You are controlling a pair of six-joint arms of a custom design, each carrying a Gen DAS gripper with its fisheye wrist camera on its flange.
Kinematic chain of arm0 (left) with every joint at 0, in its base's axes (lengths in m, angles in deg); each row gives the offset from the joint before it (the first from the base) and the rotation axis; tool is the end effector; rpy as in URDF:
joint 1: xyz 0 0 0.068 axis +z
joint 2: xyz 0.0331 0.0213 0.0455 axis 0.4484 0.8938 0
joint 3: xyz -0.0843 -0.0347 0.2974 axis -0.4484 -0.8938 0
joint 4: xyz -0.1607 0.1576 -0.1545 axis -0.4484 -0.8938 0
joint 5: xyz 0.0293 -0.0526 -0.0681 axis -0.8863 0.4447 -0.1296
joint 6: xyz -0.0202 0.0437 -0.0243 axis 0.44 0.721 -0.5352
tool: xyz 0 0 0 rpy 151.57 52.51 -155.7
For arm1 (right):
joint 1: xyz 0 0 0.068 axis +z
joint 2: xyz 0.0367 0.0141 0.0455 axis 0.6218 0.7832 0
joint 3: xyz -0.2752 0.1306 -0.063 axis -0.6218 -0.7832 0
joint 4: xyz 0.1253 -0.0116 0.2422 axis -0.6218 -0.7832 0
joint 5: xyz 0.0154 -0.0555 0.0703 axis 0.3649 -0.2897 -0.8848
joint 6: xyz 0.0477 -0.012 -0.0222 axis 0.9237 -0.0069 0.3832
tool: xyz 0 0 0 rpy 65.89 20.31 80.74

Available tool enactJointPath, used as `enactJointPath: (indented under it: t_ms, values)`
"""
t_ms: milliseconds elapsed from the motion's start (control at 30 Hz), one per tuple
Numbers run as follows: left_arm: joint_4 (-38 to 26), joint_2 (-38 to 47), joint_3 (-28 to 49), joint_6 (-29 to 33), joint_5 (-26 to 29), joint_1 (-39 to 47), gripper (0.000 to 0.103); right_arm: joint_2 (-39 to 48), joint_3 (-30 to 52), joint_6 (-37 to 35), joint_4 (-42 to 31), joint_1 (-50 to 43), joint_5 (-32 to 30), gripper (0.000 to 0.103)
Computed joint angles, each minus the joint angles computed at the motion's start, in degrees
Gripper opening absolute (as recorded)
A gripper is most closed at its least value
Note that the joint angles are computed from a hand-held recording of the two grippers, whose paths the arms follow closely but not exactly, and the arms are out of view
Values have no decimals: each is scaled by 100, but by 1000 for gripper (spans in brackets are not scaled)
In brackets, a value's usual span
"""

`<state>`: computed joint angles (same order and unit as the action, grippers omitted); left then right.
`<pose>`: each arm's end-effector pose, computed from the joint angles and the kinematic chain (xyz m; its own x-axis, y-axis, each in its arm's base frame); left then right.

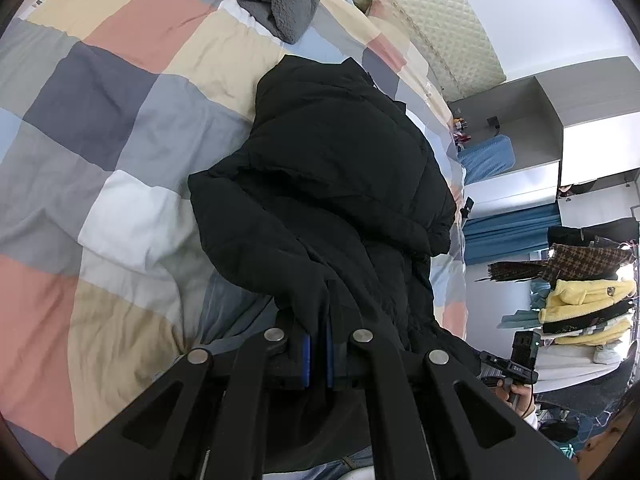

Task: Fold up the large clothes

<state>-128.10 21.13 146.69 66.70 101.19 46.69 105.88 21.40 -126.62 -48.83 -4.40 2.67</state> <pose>0.3188 0.0901 0.2287 -0.9502 -0.2720 -0.1523 -0.0995 0.7276 -0.6787 0.2063 -0.1656 0.2342 -0.9805 0.1353 -0.1427 0.0330 0.8288 0.5586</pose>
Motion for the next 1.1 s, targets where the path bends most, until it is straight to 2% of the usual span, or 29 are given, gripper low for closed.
enactJointPath:
  t_ms: [267,800,933,967,1033,1100]
  values:
    - [2,20,-13,4,5,4,4,-62,-368,394,253,768,191,52]
    - [5,37,-158,121,64,112,4,-674,-855,816,939,1383,726,51]
    - [3,16,-168,56,66,104,4,-706,-899,835,1040,1388,769,39]
    - [7,26,-176,69,67,113,4,-727,-922,814,1059,1392,778,31]
    - [10,26,-190,85,81,124,4,-759,-968,774,1106,1419,766,21]
    - [41,38,-219,88,99,140,4,-783,-999,715,1134,1428,728,17]
